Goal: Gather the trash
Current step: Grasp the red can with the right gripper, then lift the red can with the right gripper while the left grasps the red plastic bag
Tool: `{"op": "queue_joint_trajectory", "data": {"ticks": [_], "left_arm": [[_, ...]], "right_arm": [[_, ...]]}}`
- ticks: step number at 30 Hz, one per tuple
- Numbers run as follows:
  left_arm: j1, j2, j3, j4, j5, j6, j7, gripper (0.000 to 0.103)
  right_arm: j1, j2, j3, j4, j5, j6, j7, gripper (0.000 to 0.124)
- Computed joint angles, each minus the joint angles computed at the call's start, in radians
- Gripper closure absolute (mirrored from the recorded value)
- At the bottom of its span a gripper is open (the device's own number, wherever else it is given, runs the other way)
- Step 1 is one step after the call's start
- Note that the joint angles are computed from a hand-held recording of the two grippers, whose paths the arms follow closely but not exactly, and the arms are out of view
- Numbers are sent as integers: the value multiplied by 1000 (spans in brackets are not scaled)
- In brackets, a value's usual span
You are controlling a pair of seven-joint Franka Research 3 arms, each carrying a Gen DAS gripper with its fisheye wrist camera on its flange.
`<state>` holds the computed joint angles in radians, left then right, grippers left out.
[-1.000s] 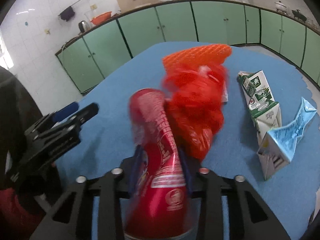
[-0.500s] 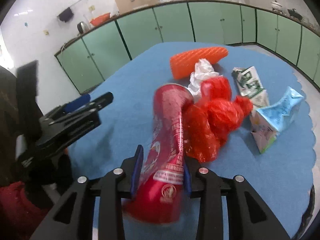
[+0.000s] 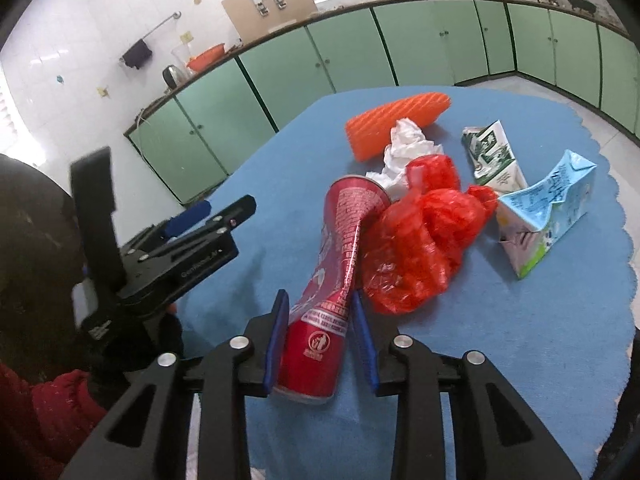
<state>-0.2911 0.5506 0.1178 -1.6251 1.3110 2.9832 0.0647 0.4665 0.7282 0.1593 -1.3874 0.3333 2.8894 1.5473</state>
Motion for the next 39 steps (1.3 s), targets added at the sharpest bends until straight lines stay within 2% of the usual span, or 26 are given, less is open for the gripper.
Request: {"op": "queue_joint_trajectory", "data": {"ticks": [6,11,15,17,23,27,33,35,37,39], "left_arm": [[6,4,2,1,-10,-5,15,37],[11,6,2,-2,-29,-7,32,37],[8,6,7,-3,-34,-6,36,37],[7,5,9,-4,-35,-5,35,37],[1,-2,15,-6,-10,-1,12,37],[2,-5,6,-3,0,14,8,37],[-3,6,-16,16,-24,62,51,37],[-10,14,-19,24,-50,80,83,37],[-25,24,-16,35,-72,97,116,37],[-36,39,-17,49,-107,112,157,36]], "right_arm": [[39,108,-62,154,-41,-62,99,89],[32,162,-49,229,-56,-88,117,87],[35,158,-40,224,-70,-70,82,101],[31,131,-26,186,-67,-36,51,106],[12,36,5,53,-43,75,-15,110],[-57,-37,84,-55,27,136,-78,112],[-73,-156,64,-215,84,181,-66,114],[-50,-194,22,-274,84,200,-34,114],[3,-228,-56,-322,61,209,31,114],[21,-255,-95,-372,51,229,83,115]]}}
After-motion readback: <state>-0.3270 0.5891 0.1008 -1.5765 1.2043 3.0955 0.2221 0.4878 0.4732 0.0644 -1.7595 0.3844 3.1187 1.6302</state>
